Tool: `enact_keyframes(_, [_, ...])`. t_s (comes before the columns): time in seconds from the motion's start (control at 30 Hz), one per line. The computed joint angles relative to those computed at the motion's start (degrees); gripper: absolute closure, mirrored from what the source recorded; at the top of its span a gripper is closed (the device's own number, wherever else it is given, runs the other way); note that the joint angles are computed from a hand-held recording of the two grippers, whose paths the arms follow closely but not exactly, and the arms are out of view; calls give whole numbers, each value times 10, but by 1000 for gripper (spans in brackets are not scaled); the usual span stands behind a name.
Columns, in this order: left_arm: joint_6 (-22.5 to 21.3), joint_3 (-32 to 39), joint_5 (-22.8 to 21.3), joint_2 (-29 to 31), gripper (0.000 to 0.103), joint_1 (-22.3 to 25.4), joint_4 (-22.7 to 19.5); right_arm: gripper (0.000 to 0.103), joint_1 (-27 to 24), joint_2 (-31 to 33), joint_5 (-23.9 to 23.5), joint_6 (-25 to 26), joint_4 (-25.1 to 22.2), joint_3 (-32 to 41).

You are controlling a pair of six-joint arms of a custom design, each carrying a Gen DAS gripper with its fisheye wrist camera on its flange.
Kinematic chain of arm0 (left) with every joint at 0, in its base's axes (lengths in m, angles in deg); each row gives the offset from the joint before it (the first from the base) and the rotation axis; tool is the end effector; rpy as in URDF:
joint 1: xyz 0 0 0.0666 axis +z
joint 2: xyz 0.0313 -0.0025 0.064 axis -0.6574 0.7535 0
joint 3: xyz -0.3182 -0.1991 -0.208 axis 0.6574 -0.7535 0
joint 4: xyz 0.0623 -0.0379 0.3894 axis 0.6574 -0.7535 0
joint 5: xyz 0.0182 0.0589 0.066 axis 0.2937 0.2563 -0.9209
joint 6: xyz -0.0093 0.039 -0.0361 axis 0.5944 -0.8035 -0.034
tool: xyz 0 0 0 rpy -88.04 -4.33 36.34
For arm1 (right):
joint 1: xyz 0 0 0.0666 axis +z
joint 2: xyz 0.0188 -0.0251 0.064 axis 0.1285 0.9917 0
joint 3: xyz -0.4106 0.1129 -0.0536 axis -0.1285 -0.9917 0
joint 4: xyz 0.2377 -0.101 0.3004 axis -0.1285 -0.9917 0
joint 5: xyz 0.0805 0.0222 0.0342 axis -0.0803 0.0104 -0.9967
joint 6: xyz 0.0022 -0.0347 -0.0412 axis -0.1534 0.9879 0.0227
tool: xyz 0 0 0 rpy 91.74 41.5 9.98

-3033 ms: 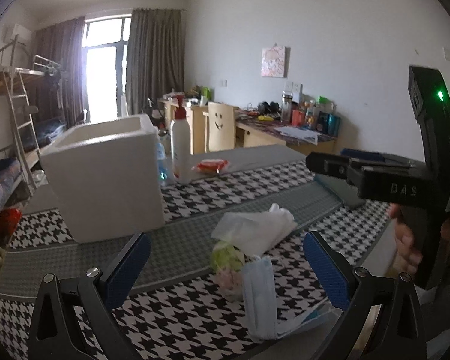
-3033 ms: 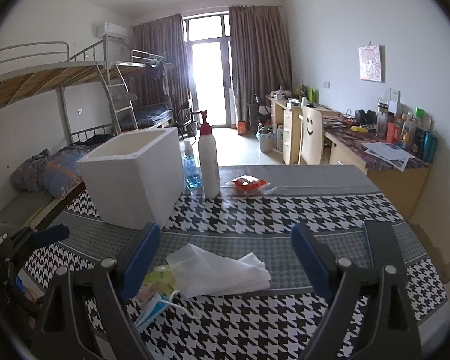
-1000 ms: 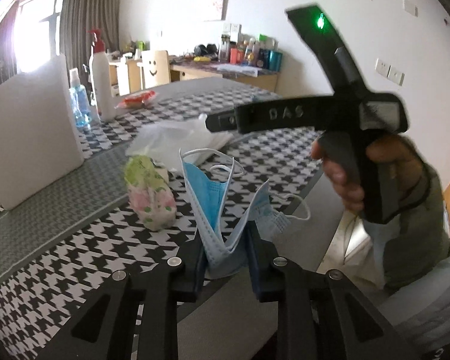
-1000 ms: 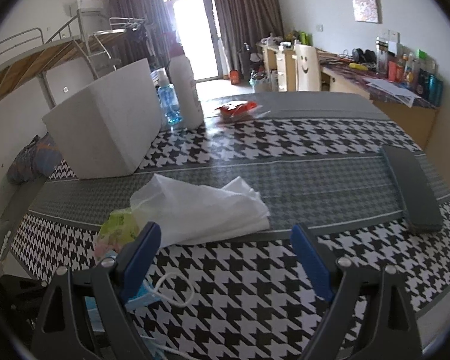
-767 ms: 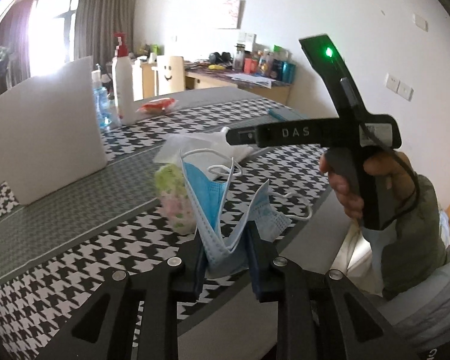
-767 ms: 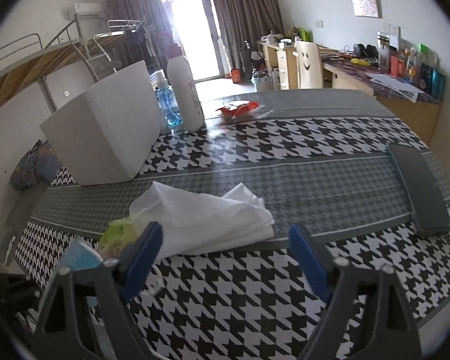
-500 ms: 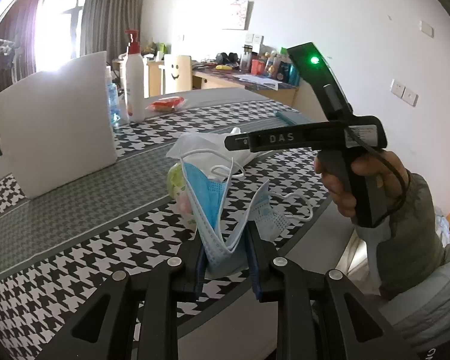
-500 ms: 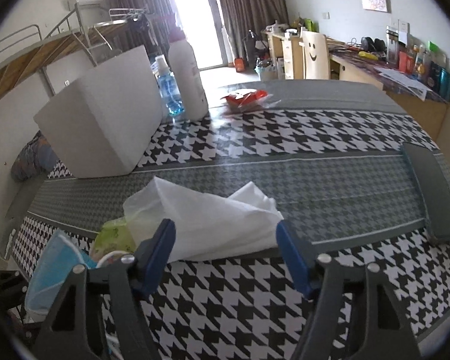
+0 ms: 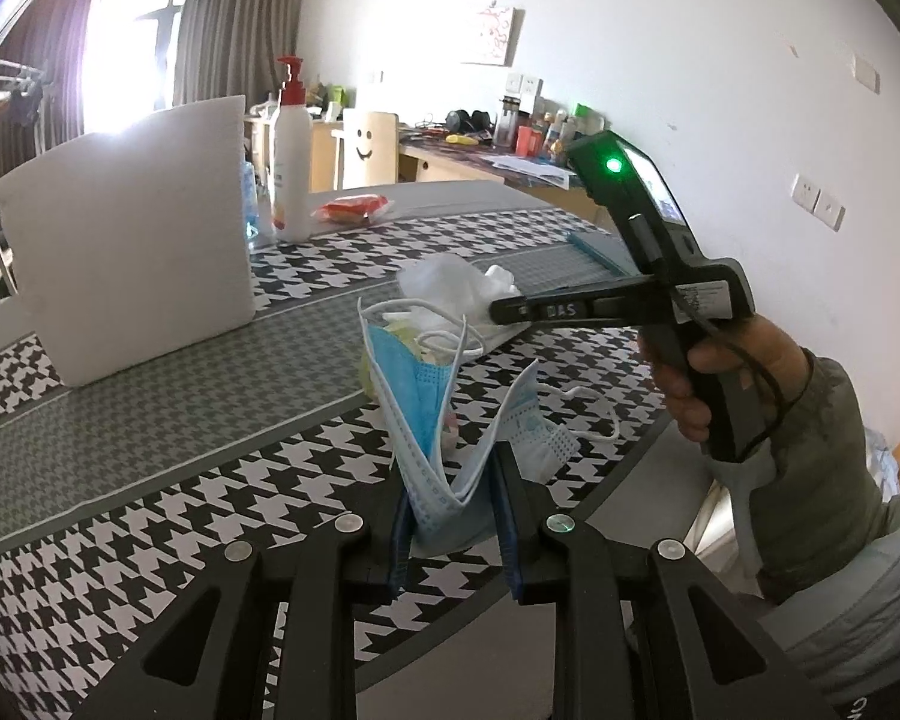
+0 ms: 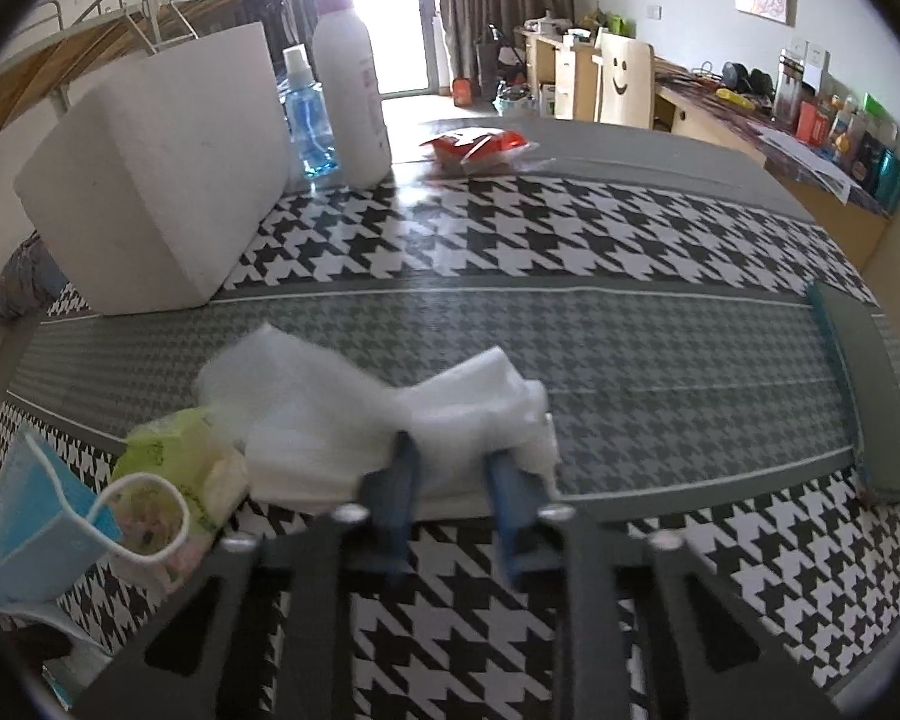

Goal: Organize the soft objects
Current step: 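Close the right gripper on the white plastic sheet and lift it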

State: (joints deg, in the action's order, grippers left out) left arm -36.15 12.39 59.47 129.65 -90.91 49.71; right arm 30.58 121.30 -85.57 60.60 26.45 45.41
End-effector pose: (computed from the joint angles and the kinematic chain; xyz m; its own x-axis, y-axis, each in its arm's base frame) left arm 0.3405 -0.3798 0.2761 -0.6539 -0.0344 -0.7558 0.1390 0.9765 -0.1647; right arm 0.5587 0.2468 0.2626 -0.6717 -0.4297 -0.6034 -0.5908 0.8022 0.0864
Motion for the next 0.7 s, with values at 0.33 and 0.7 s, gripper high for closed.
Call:
enact_keyframes(0.33, [-3,-9,-14,-17,78,0,3,96,-27,-57,-56,-28,51,-33])
enact_keyframes(0.7, [-12,5,-16,-9,78,-1,-3,96,-38,-112,-32,-30,92,-68])
